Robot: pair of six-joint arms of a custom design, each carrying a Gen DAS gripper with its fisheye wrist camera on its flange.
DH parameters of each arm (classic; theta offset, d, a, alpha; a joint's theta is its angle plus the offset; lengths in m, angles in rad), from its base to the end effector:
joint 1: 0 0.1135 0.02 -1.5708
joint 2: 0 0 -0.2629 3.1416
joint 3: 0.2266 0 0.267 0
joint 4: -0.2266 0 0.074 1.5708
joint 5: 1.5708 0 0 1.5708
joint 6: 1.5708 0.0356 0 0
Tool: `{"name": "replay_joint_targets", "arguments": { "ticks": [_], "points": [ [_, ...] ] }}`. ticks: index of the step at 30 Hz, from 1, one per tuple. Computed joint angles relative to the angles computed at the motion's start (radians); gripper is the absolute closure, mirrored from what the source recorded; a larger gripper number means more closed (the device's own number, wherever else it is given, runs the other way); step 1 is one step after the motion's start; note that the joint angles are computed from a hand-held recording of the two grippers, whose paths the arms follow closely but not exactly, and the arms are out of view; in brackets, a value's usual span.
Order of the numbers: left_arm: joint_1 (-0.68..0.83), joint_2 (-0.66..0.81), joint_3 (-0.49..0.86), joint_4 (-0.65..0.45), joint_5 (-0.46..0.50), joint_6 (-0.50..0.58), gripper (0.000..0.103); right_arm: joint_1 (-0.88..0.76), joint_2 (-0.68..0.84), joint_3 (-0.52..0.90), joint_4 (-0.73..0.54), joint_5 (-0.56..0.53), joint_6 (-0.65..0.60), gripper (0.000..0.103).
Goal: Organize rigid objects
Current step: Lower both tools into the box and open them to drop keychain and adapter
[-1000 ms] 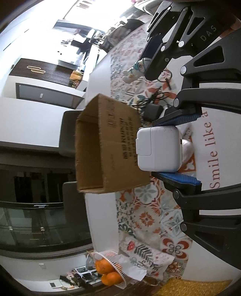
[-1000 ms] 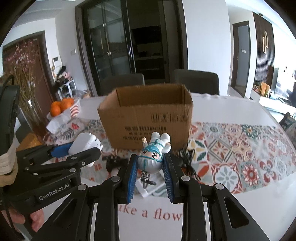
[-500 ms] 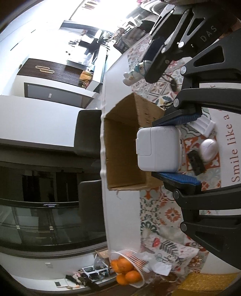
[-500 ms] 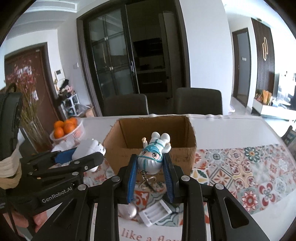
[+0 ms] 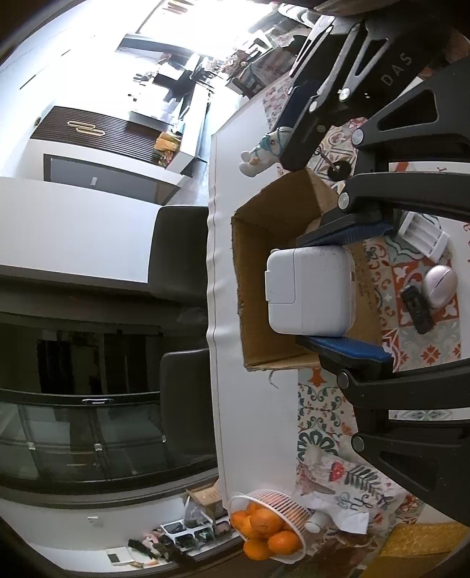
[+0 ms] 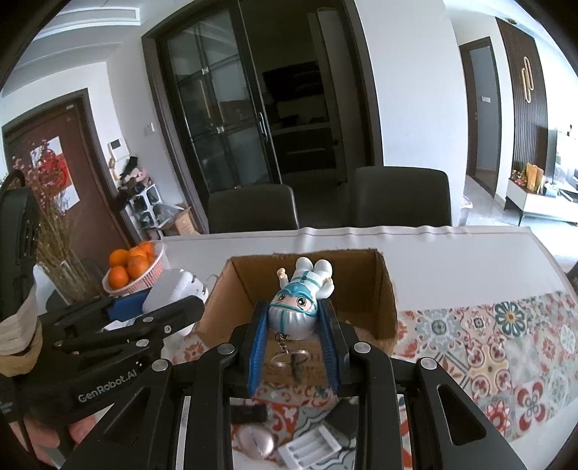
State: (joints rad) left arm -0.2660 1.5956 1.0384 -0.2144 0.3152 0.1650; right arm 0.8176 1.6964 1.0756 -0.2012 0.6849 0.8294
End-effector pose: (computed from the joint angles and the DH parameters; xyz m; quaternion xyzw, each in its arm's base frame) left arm 0.3409 -0.1043 0.2144 0.2542 0.8757 -0.1638 0.3764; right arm 0.2685 0.2535 0.1974 0.1280 0.8759 0.0403 0.4634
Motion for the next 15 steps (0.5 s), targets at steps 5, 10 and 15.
{"name": "replay_joint_targets", "arguments": {
  "ticks": [5, 10, 15],
  "points": [
    [-0.013, 0.099, 0.142, -0.082, -0.014, -0.002, 0.058, -0.08, 0.025, 0.055, -0.009, -0.087, -0.053, 0.075],
    [-0.019, 0.185, 0.262, -0.152, -0.021, -0.002, 0.058, -0.145, 0.069, 0.121, -0.043, -0.187, -0.083, 0.075],
    [-0.024, 0.287, 0.383, -0.228, -0.029, -0.005, 0.058, -0.204, 0.119, 0.178, -0.075, -0.26, -0.106, 0.075]
  ]
}}
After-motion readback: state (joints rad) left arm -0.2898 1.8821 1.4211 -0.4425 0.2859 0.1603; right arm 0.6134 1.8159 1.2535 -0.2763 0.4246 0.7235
